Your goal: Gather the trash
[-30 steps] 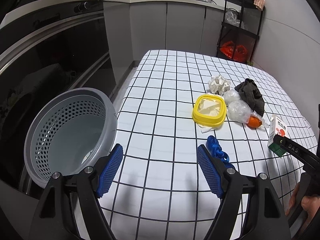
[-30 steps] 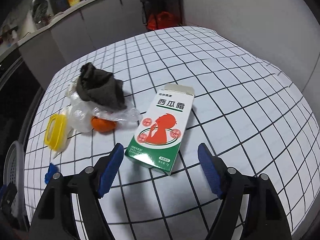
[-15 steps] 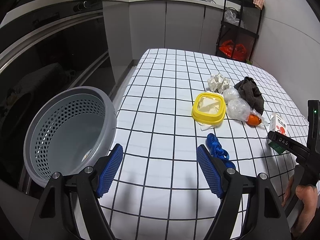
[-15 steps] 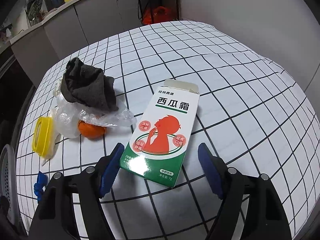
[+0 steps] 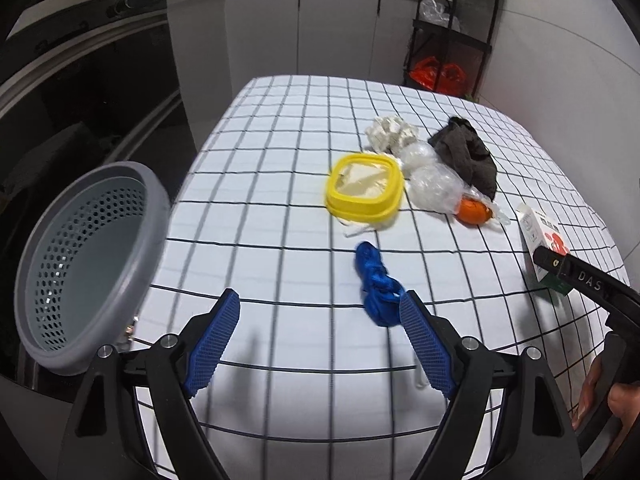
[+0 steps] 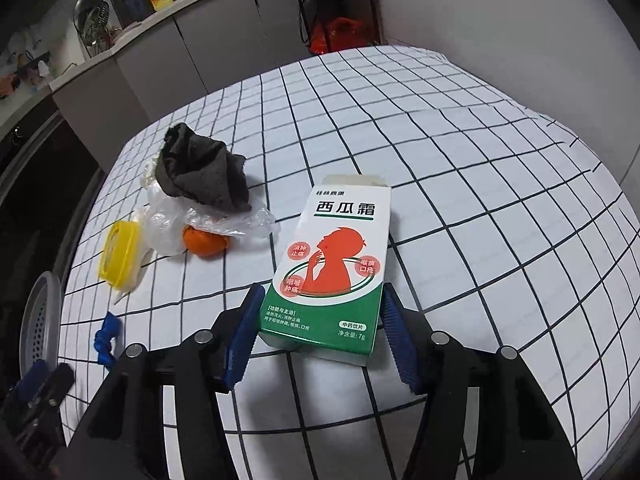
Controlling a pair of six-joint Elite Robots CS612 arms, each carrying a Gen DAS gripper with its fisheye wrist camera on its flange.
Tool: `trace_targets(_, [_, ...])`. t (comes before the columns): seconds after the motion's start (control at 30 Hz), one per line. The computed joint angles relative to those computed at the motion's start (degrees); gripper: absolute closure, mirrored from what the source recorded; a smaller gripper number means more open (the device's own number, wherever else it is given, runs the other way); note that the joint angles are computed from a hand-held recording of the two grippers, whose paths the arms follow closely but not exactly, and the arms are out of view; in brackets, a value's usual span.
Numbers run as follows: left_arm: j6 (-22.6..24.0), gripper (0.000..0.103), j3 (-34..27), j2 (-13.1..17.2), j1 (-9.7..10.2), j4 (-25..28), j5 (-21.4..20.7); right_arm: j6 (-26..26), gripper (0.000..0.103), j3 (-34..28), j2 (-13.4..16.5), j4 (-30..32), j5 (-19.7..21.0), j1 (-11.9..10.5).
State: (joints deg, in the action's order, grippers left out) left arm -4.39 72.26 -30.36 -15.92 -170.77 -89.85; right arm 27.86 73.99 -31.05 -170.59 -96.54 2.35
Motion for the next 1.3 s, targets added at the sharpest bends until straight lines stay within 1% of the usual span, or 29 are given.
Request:
trace_targets(0.07, [0.02, 0.022, -0.33, 0.28, -0.37, 0.59, -0.84, -0.17, 0.047, 0.38, -0.27, -0.95, 0.32, -0.07])
trace_targets(0.2, [0.32, 0.018, -0.80, 0.89, -1.07, -0.10, -1.06, -0.65, 0.047, 0.91, -0.64, -2.32, 1.70, -0.08])
trace_targets(0.27, [-0.02, 0.018, -1.58, 1.37, -1.25, 0.51, -0.53, -1.07, 0.047, 0.88, -0.65, -2.56, 2.02, -0.06])
trace_targets(0.33, [-0.84, 0.018, -2.88, 2.09, -1.41, 2.38, 0.72, -1.34, 0.047, 1.07, -0.80, -2.95, 2.40, -0.05])
trace_targets(0.37, [-1.24, 0.019, -3.46, 2.40, -1.40, 3.38, 0.92, -1.41, 0.047, 1.04, -0.82, -3.09, 2.38, -0.04])
trace_targets(0.43, [-1.73, 0.024, -4.52, 2.97, -1.45, 5.46, 1.50, -1.58, 0.047, 1.18, -0.91, -3.42, 2.36, -0.11])
trace_targets(0.47, [-1.79, 0.028, -4.78, 3.09, -1.47, 5.98, 1.59, -1.49, 0.047, 1.19, -0.93, -3.35, 2.44, -0.11])
trace_targets(0.53, [-1.99, 0.032, -5.10, 3.28, -1.42, 6.31, 1.17, -1.44, 0.047, 1.28, -1.01, -3.04, 2.92, -0.18])
trace_targets(0.63, [-2.27, 0.051, -5.30, 3.35, -1.17, 6.33, -0.68, -1.87, 0.047, 1.11, -0.90, -2.60, 3.00, -0.17])
trace_targets(0.7, [-2.10, 0.086, -5.11, 3.14, -0.91, 6.54, -2.29, -2.12, 0.047, 1.06, -0.85, -2.53, 2.89, -0.12])
trace_targets(0.8, [-2.53, 0.092, -4.51, 2.61, -0.45, 6.96, -3.75, -2.20, 0.047, 0.96, -0.83, -2.05, 3.39, -0.10])
trace_targets(0.87, [-2.66, 0.092, -3.54, 1.94, -0.14, 6.14, -3.94, -2.82, 0.047, 0.92, -0.85, -1.90, 3.78, 0.03])
trace_targets(0.97, [-3.14, 0.092, -1.55, 0.59, 0.57, 2.95, -3.70, -4.23, 0.047, 1.16, -1.08, -2.77, 3.96, 0.52])
trace_targets(1.0, [-3.24, 0.092, -0.75, 0.02, 0.80, 1.75, -2.93, -4.79, 0.047, 1.18, -1.16, -3.13, 4.01, 0.74])
trace_targets(1.13, [-2.36, 0.092, 1.12, -1.67, 1.98, -0.40, 0.10, -6.98, 0.047, 0.88, -1.47, -4.41, 4.81, 1.58])
trace_targets(1.3, [-0.45, 0.092, 3.41, -3.58, 3.74, -4.78, 5.51, -9.91, 0.047, 0.23, -1.78, -6.51, 6.28, 2.96])
